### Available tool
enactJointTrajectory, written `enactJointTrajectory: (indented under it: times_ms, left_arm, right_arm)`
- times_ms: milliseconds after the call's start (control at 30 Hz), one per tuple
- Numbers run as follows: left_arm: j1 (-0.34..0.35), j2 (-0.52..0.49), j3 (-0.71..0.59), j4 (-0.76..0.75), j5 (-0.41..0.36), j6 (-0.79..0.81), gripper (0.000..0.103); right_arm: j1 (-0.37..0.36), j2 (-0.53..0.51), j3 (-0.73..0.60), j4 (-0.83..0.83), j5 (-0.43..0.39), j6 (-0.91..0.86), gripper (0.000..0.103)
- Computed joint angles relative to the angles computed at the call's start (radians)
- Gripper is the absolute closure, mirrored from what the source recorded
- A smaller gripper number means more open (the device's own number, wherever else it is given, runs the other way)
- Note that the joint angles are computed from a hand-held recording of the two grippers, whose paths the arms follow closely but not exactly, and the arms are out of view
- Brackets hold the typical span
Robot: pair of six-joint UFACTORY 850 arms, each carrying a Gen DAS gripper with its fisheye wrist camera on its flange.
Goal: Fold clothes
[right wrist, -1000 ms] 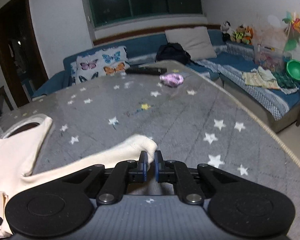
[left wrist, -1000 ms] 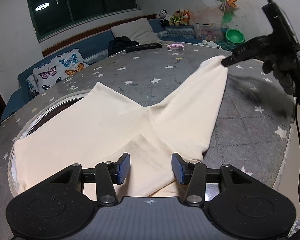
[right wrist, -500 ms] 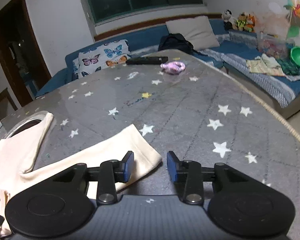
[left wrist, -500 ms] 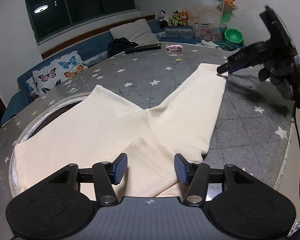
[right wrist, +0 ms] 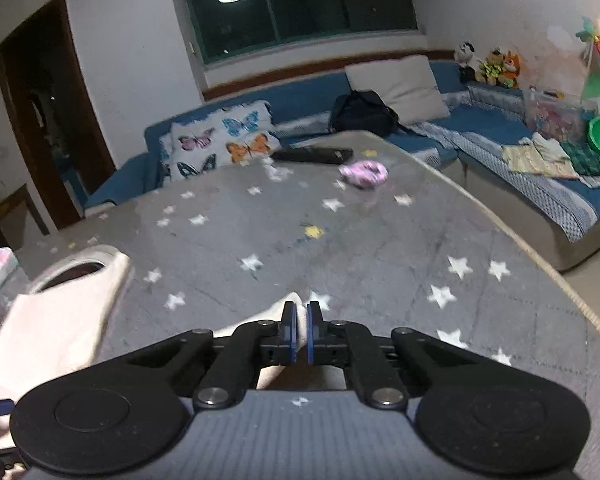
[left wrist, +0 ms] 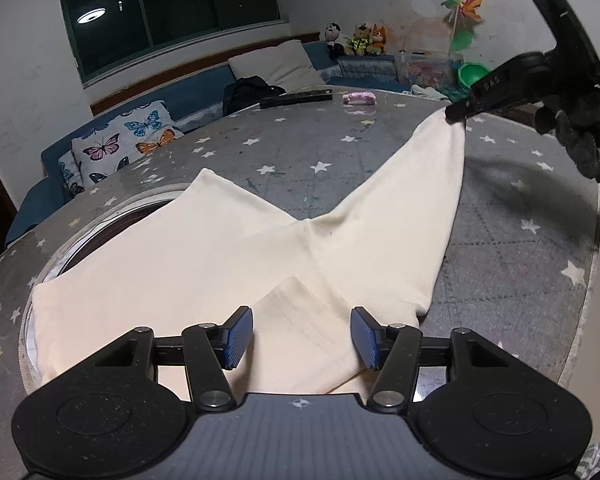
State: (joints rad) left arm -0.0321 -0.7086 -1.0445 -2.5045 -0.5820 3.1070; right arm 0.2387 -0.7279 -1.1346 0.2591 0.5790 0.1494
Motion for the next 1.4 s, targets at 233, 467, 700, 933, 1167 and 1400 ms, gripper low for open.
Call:
enactJointTrajectory:
  times_ms: [233, 467, 700, 933, 1167, 1400]
  left_arm:
    - [0.049, 0.031, 0.038, -0.034, -0.061, 0.0, 0.041]
    - [0.14, 0.062, 0.095, -0.102, -0.124, 0.021, 0.039]
    - [0.228, 0.077, 0.145, -0.125, -0.179, -0.007, 0.037]
    - [0.282, 0.078, 0.168, -0.125, -0.189, -0.033, 0.037]
    - [0.3, 0.082, 0.176, -0.135, -0.192, -0.036, 0.037]
    - [0.284, 0.085, 0.166, -0.125, -0.195, -0.047, 0.038]
  right_arm:
    - [0.051, 0.101, 0.034, -0.068, 0.022, -0.032, 0.099]
    - [0.141, 0.153, -0.022, -0.18, -0.027, -0.066, 0.099]
    - [0.25, 0.086, -0.17, -0.318, -0.119, -0.062, 0.099]
    - [0.334, -0.066, -0.368, -0.679, -0.246, 0.24, 0.099]
    - [0.351, -0.079, -0.381, -0.876, -0.27, 0.419, 0.092]
    - [0.306, -0.003, -0.266, -0.632, -0.32, 0.167, 0.092]
